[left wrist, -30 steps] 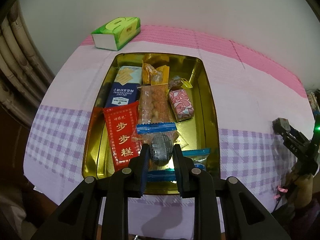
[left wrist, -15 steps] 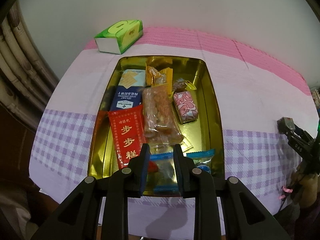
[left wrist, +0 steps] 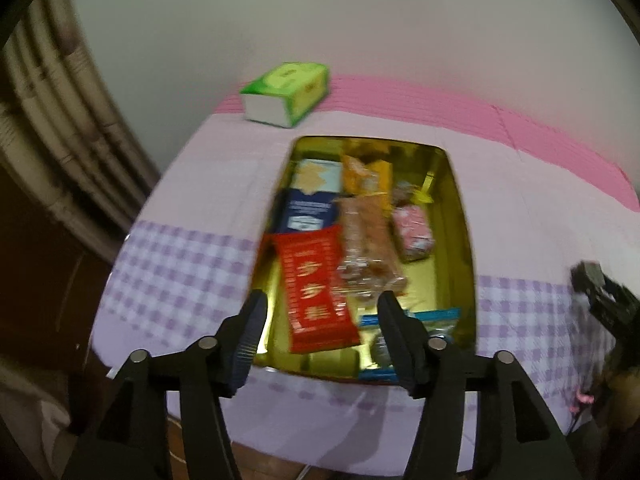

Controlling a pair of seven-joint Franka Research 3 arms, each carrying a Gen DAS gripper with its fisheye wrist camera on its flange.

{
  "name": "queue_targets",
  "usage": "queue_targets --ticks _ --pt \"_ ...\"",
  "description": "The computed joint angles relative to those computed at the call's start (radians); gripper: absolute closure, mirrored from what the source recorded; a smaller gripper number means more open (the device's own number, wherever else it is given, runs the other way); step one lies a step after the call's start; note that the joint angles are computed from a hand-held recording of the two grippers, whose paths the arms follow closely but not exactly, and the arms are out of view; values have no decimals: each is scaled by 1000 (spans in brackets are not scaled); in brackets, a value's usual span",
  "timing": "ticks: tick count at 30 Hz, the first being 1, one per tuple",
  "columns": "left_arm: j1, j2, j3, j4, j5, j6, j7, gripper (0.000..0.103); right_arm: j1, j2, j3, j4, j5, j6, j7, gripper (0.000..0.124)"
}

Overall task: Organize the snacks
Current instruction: 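Carry the grey pack into the gold tin and open the right gripper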

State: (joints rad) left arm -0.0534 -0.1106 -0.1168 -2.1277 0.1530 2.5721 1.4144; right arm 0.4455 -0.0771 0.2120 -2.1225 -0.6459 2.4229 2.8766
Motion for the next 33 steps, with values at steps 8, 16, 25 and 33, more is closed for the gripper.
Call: queue_targets --ticks 8,16,25,33 --pt "24 -53 28 -53 -43 -25 -20 36 20 -15 22 13 11 26 9 65" --pt "31 -31 18 -50 4 -22 -54 35 66 75 33 179 9 84 -61 65" --pt "56 -25 23 -44 56 5 -119 34 192 361 -19 578 95 54 -334 65" --pt "72 -23 17 -48 132 34 -177 30 259 635 -76 959 237 -29 -505 64"
